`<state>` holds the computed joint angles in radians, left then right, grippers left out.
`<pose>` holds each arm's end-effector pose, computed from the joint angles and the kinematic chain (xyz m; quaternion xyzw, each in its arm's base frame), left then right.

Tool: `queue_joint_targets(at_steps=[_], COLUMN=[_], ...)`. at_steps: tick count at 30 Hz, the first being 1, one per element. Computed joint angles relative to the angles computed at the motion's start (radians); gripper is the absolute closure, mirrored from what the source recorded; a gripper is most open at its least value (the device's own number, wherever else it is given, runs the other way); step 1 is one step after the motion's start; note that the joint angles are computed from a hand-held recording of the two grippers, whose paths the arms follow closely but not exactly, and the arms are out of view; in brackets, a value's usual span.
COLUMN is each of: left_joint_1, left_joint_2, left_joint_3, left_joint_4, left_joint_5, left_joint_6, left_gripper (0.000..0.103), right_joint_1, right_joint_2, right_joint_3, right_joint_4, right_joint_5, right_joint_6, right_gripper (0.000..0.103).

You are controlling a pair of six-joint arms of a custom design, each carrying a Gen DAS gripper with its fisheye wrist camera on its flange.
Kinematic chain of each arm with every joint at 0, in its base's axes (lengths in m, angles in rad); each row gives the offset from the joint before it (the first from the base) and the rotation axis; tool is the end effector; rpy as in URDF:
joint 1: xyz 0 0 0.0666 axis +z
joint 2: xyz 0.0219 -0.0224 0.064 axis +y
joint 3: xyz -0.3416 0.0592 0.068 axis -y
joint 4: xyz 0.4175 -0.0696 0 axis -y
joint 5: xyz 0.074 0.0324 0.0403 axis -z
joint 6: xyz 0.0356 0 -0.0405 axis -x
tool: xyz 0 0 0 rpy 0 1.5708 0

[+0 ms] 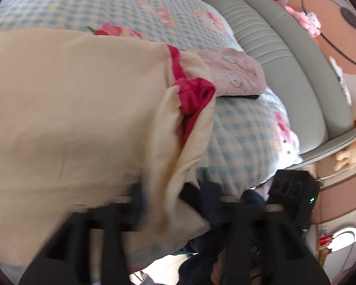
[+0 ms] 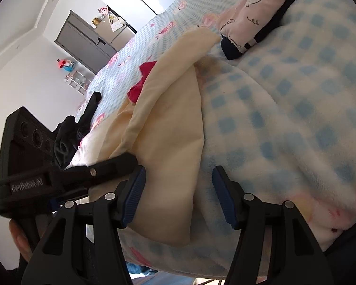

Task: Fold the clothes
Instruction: 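Grasp the pink-trimmed end with the left gripper and lift it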

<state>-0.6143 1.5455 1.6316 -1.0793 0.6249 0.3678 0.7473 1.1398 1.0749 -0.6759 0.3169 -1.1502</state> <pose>0.4398 -0.3362 0.4234 0.1990 0.8945 -0.3876 0.1000 0.3284 0.2886 0.3694 0.2431 0.8727 0.2394 0.3493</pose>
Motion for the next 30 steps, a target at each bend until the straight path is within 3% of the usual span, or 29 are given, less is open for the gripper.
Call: queue_joint_targets(at_steps=[2, 5, 7, 9, 10, 18, 21, 25, 30], left_joint_1=[-0.003, -0.028, -0.034, -0.026, -0.022, 0.039, 0.060, 0.117, 0.219], left_joint_2=[0.006, 0.032, 0.051, 0.050, 0.049, -0.026, -0.062, -0.128, -0.180], left_joint_3=[0.007, 0.048, 0.067, 0.059, 0.053, -0.021, -0.038, -0.101, -0.195], left_joint_4=[0.013, -0.016, -0.034, -0.024, -0.016, 0.087, 0.098, 0.115, 0.111], left_joint_5=[0.021, -0.046, -0.082, -0.093, -0.097, -0.021, -0.030, -0.049, -0.070], left_joint_6=[0.002, -0.049, -0.055, -0.042, -0.034, 0.033, 0.034, 0.058, 0.095], left_gripper=[0.043, 0.049, 0.072, 0.087, 0.089, 0.093, 0.093, 0.093, 0.094], right_joint_1=[-0.010, -0.002, 0.007, 0.015, 0.017, 0.006, -0.006, 0.008, 0.035], right_joint_2=[0.027, 0.068, 0.081, 0.089, 0.090, -0.003, -0.017, -0.008, 0.032], right_joint_3=[0.029, 0.071, 0.088, 0.099, 0.100, 0.005, -0.014, 0.004, 0.056], right_joint_4=[0.001, -0.023, -0.040, -0.054, -0.057, 0.027, 0.036, 0.027, -0.013], right_joint_5=[-0.015, -0.013, -0.002, 0.010, 0.012, 0.021, 0.001, 0.020, 0.025], right_joint_6=[0.025, 0.071, 0.095, 0.113, 0.114, 0.003, -0.036, -0.016, 0.051], right_gripper=[0.042, 0.042, 0.041, 0.041, 0.040, 0.040, 0.040, 0.034, 0.034])
